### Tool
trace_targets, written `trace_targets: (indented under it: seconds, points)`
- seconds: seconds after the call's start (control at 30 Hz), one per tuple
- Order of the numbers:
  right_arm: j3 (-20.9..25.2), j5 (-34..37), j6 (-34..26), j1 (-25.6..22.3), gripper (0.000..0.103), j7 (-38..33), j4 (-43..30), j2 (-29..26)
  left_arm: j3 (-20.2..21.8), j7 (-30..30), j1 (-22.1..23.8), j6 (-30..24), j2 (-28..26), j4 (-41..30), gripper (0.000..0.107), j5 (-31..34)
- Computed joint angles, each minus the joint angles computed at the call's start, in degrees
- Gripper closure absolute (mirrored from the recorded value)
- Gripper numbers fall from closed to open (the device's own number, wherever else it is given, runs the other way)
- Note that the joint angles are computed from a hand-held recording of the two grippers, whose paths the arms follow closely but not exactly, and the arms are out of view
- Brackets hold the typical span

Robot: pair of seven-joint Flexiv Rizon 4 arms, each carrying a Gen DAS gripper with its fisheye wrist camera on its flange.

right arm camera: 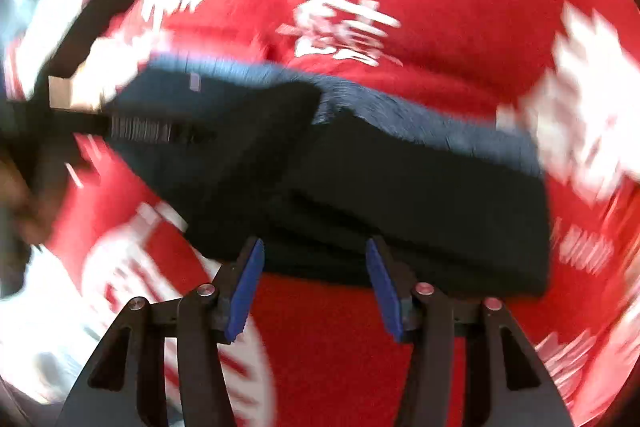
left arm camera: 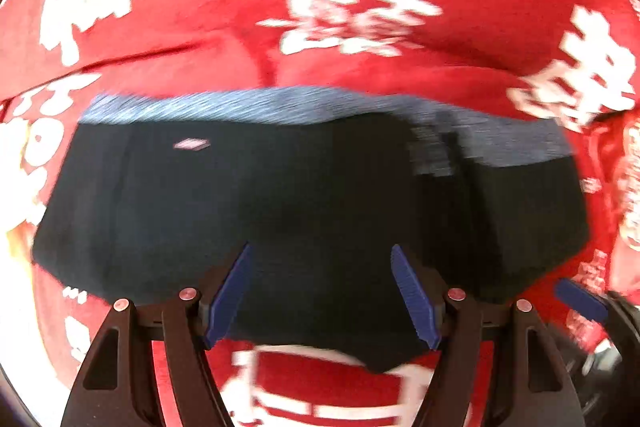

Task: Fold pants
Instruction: 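Fold the lifted trouser end over toward the waistband with the right gripper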

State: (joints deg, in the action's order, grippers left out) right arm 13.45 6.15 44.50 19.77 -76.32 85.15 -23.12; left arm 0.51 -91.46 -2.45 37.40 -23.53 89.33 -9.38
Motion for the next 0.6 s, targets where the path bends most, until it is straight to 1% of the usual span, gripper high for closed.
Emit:
trace_targets:
  seconds: [0.07, 0.1, 0.17, 0.27, 0.37, 0.4, 0.43, 0.47, 0.5, 0.53, 0.57, 0.6]
  points:
    - [1.0, 10.3, 1.1, -4.2, 0.046, 4.7, -1.4, -0.6, -2.3, 2.7, 0.3, -0.1, -0.9, -0.8, 0.035, -3.3]
    - [1.1, 14.1, 1.5, -5.9, 0.046, 6.7, -1.8, -1.0, -3.2, 3.7, 0.4, -1.0, -1.8, -1.7, 0.035, -4.9]
    - [1.8, 19.5, 2.9, -8.5, 0.046, 7.6, -1.7, -1.5, -4.3, 4.4, 0.1, -3.6, -3.8, -3.8, 0.035, -7.4]
    - [2.2, 23.4, 3.8, -10.4, 0.046, 9.0, -0.6, -1.6, -4.8, 4.1, -0.9, -4.0, -5.9, -5.4, 0.035, -9.3]
    - [3.2, 28.3, 6.3, -11.9, 0.046, 8.9, 0.4, -1.8, -5.8, 4.4, -0.6, -5.4, -7.8, -6.2, 0.035, -12.2]
    - [3.4, 29.7, 7.4, -12.2, 0.046, 9.0, 0.6, -2.1, -5.7, 4.2, -0.8, -5.8, -8.3, -6.6, 0.035, -12.3]
    - [3.6, 30.6, 7.9, -12.4, 0.046, 9.3, 0.6, -2.3, -5.4, 3.8, -1.3, -5.5, -8.5, -6.7, 0.039, -11.7]
    - [3.9, 32.2, 8.7, -12.8, 0.047, 9.6, 0.4, -2.8, -5.2, 3.9, -1.6, -5.1, -8.3, -6.5, 0.041, -11.4]
    - [4.2, 33.8, 9.2, -13.5, 0.061, 9.6, 0.0, -3.4, -5.0, 4.0, -1.7, -4.5, -8.0, -6.2, 0.048, -11.3]
    - [4.6, 35.3, 9.1, -14.1, 0.092, 9.8, -1.0, -4.3, -4.8, 3.9, -1.9, -4.2, -7.9, -6.2, 0.057, -10.9]
    - [4.4, 35.3, 8.1, -14.3, 0.098, 11.1, -1.5, -4.6, -4.9, 4.1, -1.7, -4.1, -7.6, -6.2, 0.063, -11.2]
    - [4.5, 35.5, 7.9, -14.6, 0.098, 11.0, -1.7, -4.5, -4.8, 4.1, -1.6, -4.2, -7.2, -6.0, 0.064, -11.4]
